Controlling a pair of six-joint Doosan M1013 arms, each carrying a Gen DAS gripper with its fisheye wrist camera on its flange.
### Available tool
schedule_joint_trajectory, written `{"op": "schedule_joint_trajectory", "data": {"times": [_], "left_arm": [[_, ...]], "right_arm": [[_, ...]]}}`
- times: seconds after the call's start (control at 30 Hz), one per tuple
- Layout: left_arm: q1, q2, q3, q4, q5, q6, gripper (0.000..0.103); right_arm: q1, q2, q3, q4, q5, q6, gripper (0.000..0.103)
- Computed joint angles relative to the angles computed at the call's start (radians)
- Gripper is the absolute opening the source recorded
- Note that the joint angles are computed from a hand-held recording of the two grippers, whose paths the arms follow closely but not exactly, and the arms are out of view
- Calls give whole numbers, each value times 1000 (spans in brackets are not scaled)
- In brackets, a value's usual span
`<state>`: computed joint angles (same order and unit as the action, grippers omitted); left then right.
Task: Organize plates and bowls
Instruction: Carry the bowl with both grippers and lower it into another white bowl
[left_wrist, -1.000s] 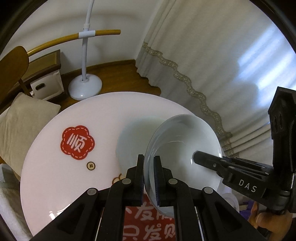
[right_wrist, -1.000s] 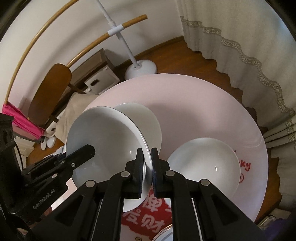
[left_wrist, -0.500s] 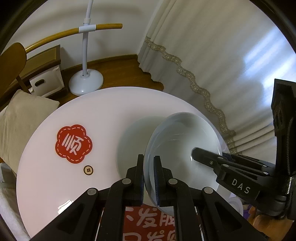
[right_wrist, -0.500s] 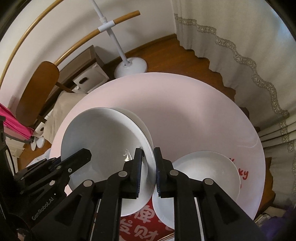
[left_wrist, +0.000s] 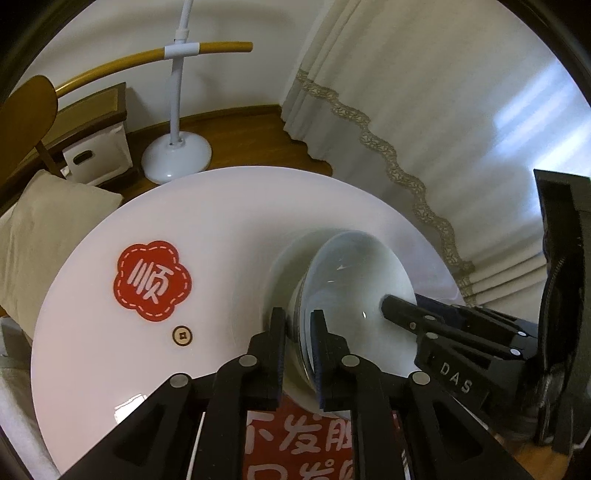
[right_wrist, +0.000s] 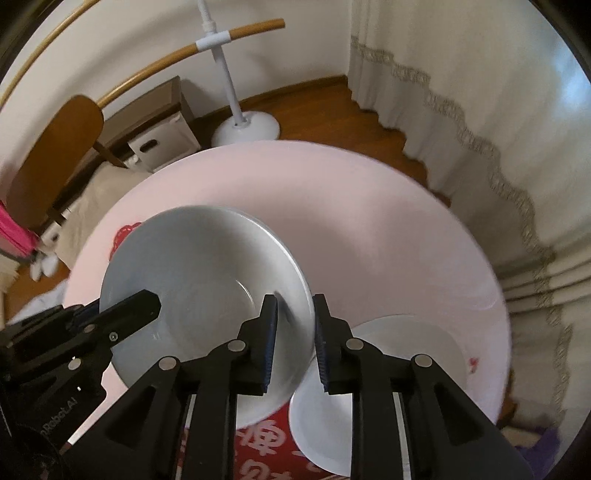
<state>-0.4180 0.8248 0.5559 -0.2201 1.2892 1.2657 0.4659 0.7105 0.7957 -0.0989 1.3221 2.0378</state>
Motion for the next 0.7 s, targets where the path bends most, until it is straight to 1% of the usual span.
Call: {"op": "schedule_joint_trajectory", "data": {"times": [0.33, 0.47, 0.7], "left_arm": [[1, -4, 1, 2, 10, -9, 11], [3, -16, 16, 1, -5, -15, 11], [6, -29, 28, -5, -4, -19, 13]], "right_arm": [[-14, -2, 14, 65, -27, -3, 19], [-14, 0, 14, 68, -24, -4, 19], [-16, 0, 17, 74, -22, -3, 19]]}}
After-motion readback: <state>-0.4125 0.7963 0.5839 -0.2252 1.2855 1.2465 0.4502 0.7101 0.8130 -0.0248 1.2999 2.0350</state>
